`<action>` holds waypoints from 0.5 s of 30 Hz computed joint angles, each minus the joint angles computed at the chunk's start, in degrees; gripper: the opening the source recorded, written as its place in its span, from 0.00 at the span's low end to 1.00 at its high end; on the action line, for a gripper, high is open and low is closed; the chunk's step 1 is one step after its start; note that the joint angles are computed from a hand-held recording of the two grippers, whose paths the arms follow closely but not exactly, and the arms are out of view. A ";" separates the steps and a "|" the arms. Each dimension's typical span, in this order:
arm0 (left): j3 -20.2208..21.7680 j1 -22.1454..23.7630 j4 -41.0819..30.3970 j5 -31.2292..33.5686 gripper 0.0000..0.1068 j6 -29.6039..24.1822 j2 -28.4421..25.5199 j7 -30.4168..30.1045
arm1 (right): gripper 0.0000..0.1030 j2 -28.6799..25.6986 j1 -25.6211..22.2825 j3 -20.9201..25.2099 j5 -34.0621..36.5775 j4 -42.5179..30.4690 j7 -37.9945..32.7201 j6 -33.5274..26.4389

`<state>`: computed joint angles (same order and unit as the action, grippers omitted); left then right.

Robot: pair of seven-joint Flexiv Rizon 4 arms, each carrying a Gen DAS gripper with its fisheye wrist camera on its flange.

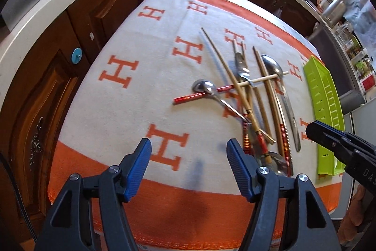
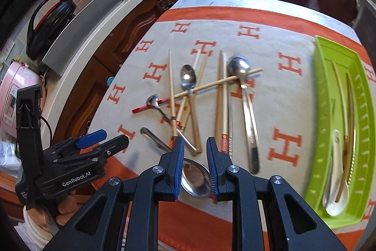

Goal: Organize utensils
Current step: 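Move both tools back over the remaining utensils, then lower the right tool onto a wooden chopstick and close it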

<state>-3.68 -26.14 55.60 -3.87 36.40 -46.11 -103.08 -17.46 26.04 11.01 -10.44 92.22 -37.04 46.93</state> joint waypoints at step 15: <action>-0.26 1.36 -1.13 -1.06 0.61 0.13 -2.25 2.02 | 0.17 -12.71 0.59 -0.17 4.15 -15.02 -9.30 -4.73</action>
<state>-3.94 -24.78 54.47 -4.93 36.53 -48.36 -101.06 -30.17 26.63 10.84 -6.30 77.20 -46.34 42.20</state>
